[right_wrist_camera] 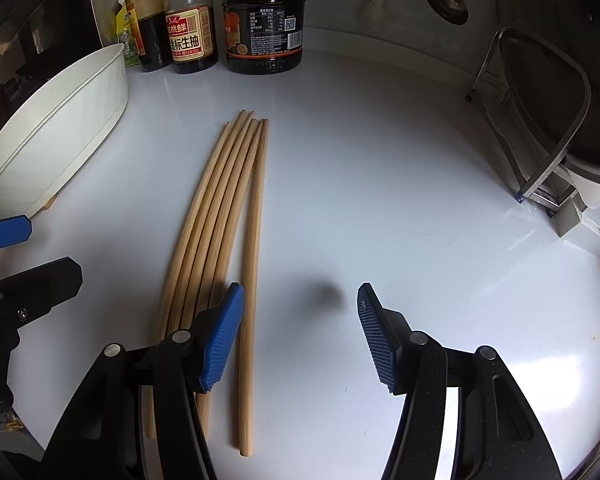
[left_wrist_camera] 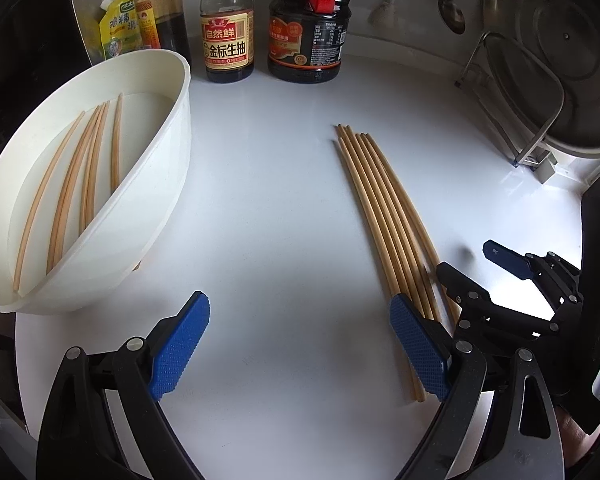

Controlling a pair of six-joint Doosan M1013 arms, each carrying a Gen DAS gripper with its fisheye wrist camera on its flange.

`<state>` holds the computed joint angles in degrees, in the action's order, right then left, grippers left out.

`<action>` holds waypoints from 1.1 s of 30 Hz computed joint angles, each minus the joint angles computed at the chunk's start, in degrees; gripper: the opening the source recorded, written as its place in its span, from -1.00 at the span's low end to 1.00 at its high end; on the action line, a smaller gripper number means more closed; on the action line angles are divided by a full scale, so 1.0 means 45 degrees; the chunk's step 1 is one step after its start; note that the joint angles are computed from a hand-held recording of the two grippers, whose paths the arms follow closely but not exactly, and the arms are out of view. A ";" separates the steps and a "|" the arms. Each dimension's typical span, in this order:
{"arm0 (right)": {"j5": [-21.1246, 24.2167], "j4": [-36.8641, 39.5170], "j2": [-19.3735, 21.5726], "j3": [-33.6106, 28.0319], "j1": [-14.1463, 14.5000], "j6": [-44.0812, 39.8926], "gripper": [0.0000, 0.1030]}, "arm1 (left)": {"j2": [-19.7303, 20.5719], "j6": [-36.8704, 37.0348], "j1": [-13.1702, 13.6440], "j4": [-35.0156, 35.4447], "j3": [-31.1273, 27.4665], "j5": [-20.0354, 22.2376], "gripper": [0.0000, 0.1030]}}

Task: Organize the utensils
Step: 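Close the right gripper on a chopstick while the left gripper grasps another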

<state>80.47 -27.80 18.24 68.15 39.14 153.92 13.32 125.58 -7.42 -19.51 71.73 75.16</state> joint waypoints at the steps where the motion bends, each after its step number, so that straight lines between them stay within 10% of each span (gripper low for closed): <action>1: -0.0005 -0.0013 -0.0019 0.0020 -0.0003 -0.0034 0.08 | 0.0008 -0.0024 -0.0032 0.0010 0.0003 -0.0003 0.75; 33: -0.1090 -0.0101 -0.0934 0.1497 -0.0230 0.0644 0.09 | 0.0056 -0.0856 -0.0842 0.1113 0.0632 -0.0650 0.76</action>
